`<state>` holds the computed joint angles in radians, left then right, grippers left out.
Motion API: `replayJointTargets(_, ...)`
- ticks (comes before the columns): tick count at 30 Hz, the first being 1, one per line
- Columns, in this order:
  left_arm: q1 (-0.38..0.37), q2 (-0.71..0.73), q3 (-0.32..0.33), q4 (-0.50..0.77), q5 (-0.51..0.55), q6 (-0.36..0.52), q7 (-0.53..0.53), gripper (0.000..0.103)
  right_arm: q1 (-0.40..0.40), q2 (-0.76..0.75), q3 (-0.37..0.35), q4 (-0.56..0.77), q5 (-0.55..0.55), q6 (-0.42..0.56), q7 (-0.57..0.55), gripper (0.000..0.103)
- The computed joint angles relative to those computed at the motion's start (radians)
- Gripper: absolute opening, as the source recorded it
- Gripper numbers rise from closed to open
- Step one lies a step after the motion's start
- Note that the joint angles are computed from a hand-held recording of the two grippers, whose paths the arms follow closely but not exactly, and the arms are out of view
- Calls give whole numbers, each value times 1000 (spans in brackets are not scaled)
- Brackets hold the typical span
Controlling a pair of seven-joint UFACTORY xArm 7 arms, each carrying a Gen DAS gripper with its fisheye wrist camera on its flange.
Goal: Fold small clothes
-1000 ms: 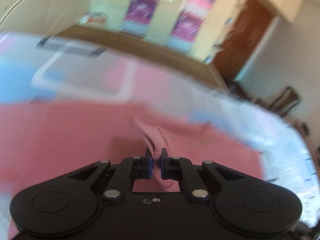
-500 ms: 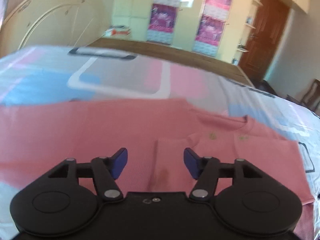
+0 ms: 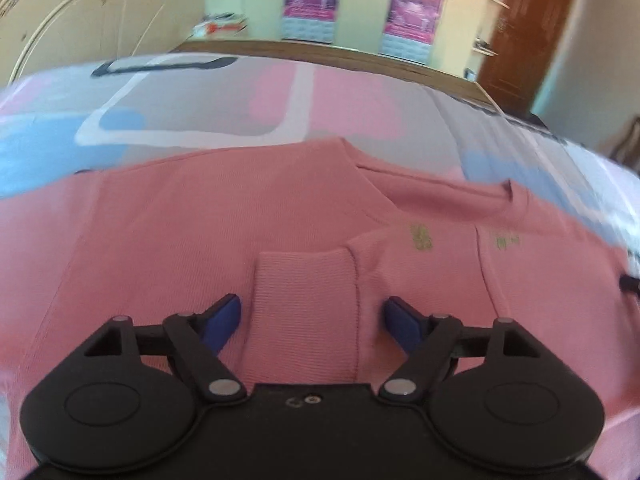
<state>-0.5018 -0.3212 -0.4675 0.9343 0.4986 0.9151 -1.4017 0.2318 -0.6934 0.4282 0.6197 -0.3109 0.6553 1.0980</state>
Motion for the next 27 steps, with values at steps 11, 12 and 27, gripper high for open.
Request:
replayJointTargets(11,-12,-200,6,-54,-113,133,126,81,111,-36,69,77,23,51,-34,33)
replayJointTargets(12,-13,-244,6,-77,-132,143,131,81,138,-29,68,83,48,26,-37,33)
replayJointTargets(27,58,-1060,157,-384,-345,616,224,82,100,424,427,516,-185,-26,210,33)
